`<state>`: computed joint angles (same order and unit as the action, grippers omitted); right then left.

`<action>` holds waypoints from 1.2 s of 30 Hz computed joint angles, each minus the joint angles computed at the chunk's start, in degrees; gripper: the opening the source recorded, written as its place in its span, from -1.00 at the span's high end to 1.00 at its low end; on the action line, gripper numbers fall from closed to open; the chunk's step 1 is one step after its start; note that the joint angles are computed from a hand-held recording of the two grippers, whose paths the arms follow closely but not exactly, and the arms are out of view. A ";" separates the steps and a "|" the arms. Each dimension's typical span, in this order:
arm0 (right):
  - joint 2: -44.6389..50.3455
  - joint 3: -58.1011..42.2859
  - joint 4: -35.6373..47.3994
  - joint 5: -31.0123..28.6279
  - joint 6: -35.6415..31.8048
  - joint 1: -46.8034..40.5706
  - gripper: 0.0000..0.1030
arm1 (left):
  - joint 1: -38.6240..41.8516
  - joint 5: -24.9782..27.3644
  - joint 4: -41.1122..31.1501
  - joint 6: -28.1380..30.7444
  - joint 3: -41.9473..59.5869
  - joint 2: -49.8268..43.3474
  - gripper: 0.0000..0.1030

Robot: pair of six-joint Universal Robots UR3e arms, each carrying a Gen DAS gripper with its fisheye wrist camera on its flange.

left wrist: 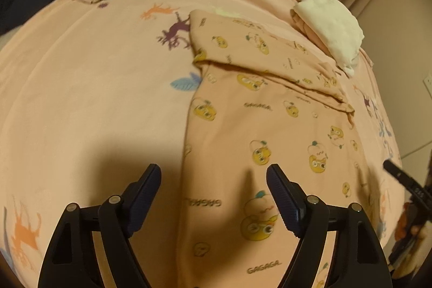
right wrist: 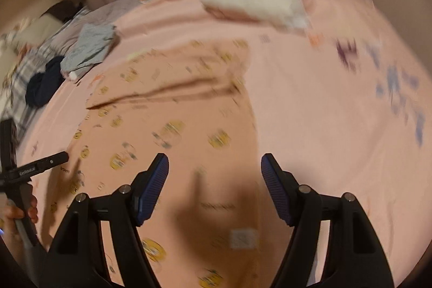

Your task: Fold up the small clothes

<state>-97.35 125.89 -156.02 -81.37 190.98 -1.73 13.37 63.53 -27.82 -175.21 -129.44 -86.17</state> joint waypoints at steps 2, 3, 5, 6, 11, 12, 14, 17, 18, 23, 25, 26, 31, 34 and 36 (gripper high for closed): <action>-1.83 4.63 0.01 5.66 -0.82 -5.58 -0.33 | 1.83 -2.38 0.06 1.08 -1.17 -0.25 -0.55; -1.95 6.49 -0.93 7.16 -0.73 -7.45 -0.32 | 2.25 -3.16 0.74 1.32 -1.58 -0.54 -0.55; -1.62 9.89 -2.96 10.88 -1.29 -11.08 -0.26 | 2.64 -4.47 1.21 1.80 -1.54 -1.35 -0.55; -1.75 11.26 -4.22 12.86 -1.66 -12.52 -0.26 | 2.72 -5.38 1.05 2.01 -1.53 -1.49 -0.55; -4.23 15.79 -3.60 23.52 -5.21 -18.10 -0.11 | 5.26 -14.41 -5.46 8.05 -2.16 -1.11 -0.55; -5.25 16.34 -1.46 25.70 -6.33 -19.13 -0.06 | 5.52 -14.84 -5.98 8.58 -2.70 -0.52 -0.55; -7.47 17.05 3.45 28.62 -8.45 -20.53 0.12 | 7.65 -18.21 -10.74 11.80 -3.87 1.56 -0.55; -11.55 19.19 9.86 32.46 -11.64 -22.25 0.17 | 9.55 -19.92 -17.33 16.03 -4.87 4.79 -0.54; -13.44 20.11 12.59 34.06 -13.07 -23.32 0.17 | 10.05 -19.99 -19.63 17.72 -5.39 6.36 -0.55; -22.83 23.21 26.06 38.42 -18.55 -27.26 0.23 | 13.90 -20.99 -33.72 26.27 -6.97 14.10 -0.55; -26.15 23.36 31.60 39.05 -20.92 -28.17 0.23 | 15.14 -21.24 -38.53 28.71 -7.27 16.71 -0.54; -27.52 23.23 34.51 39.31 -22.26 -28.67 0.23 | 15.70 -21.24 -41.13 29.97 -7.40 18.19 -0.54; -30.86 23.00 40.77 39.31 -24.49 -28.17 0.23 | 17.85 -20.27 -49.75 33.74 -8.63 25.07 -0.38; -29.82 23.74 35.97 37.26 -22.40 -25.82 0.38 | 16.91 -18.26 -46.61 31.42 -9.89 26.30 -0.08; -25.60 23.33 28.74 34.06 -18.48 -22.75 0.68 | 15.26 -16.22 -41.54 27.56 -9.73 23.89 0.27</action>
<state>-122.95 149.22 -127.29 -47.31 172.51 -24.49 28.63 47.31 -69.36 -147.65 -139.18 -62.28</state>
